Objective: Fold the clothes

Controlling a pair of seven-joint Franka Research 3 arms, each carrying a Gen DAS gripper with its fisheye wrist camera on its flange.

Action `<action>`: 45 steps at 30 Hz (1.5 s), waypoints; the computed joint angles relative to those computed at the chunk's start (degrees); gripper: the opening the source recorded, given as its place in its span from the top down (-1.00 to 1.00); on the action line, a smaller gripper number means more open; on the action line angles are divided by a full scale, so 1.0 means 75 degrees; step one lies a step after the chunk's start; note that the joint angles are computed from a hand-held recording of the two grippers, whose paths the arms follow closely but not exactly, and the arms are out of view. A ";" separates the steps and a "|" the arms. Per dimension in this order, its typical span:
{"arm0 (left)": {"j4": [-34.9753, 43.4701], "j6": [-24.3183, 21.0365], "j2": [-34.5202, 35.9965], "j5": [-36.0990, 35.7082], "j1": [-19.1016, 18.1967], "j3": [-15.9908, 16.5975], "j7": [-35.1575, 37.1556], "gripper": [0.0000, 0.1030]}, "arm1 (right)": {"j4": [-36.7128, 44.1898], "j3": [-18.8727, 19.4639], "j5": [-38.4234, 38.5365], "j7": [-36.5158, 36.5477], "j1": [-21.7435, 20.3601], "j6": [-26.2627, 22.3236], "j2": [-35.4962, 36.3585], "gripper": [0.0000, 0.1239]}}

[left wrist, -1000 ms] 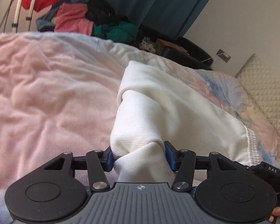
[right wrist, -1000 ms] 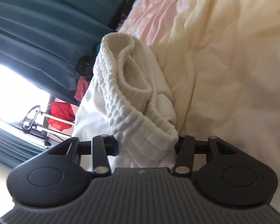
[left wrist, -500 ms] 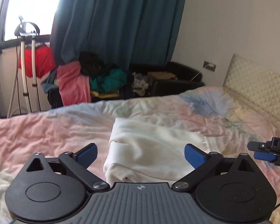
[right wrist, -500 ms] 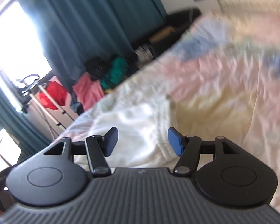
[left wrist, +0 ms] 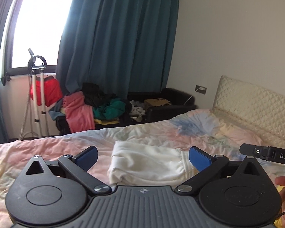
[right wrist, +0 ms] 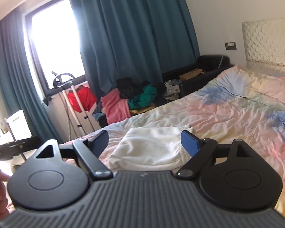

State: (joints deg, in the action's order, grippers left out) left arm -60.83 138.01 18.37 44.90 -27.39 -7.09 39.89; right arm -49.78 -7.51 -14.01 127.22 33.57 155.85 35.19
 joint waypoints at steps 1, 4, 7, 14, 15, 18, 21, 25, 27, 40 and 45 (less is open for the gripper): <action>-0.0404 -0.0084 -0.0314 0.0230 -0.0112 0.0042 -0.0205 -0.99 | -0.0586 -0.0137 -0.0185 0.0196 0.0158 0.0271 -0.0328 -0.37; -0.1346 -0.0393 -0.1020 0.0802 -0.0204 -0.0137 -0.0727 -0.99 | -0.1739 -0.0616 -0.1003 0.1004 0.0696 0.0723 -0.0950 -0.37; -0.2187 -0.0379 -0.1575 0.1184 -0.0063 -0.0426 -0.1158 -1.00 | -0.2456 -0.0977 -0.2009 0.1925 0.1138 0.0946 -0.1322 -0.37; -0.3671 -0.0048 -0.2414 0.1954 0.0486 -0.0984 -0.2158 -0.99 | -0.3154 -0.1154 -0.3846 0.3435 0.1597 0.0919 -0.1557 -0.37; -0.3816 0.0032 -0.2474 0.1956 0.0571 -0.1033 -0.2256 -0.99 | -0.3253 -0.1127 -0.4042 0.3595 0.1611 0.0920 -0.1593 -0.37; -0.4108 0.0041 -0.2589 0.2073 0.0757 -0.1152 -0.2650 -0.99 | -0.3420 -0.1026 -0.4574 0.4057 0.1629 0.0861 -0.1603 -0.37; -0.4726 0.0469 -0.2900 0.2287 0.0999 -0.1176 -0.3407 -0.99 | -0.3404 -0.0835 -0.4972 0.4272 0.1570 0.0698 -0.1535 -0.37; -0.5068 0.0493 -0.2995 0.2382 0.1232 -0.1324 -0.3522 -0.99 | -0.3304 -0.0526 -0.5376 0.4359 0.1492 0.0226 -0.1431 -0.37; -0.5007 0.0366 -0.2889 0.2327 0.1247 -0.1374 -0.3267 -0.99 | -0.3351 -0.0562 -0.5909 0.4796 0.1542 0.0228 -0.1464 -0.37; -0.4775 -0.0144 -0.2629 0.2631 0.0989 -0.1385 -0.3570 -0.99 | -0.3288 -0.0001 -0.5915 0.4977 0.1102 -0.0212 -0.1453 -0.37; -0.4883 -0.0067 -0.2716 0.2582 0.0995 -0.1350 -0.3745 -0.99 | -0.3181 0.0027 -0.5833 0.4817 0.1136 -0.0416 -0.1393 -0.37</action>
State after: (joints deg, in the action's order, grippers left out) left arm -97.45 137.51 -2.00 64.26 -19.92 -17.22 11.80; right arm -73.63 -7.31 -57.76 163.35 42.09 152.73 24.74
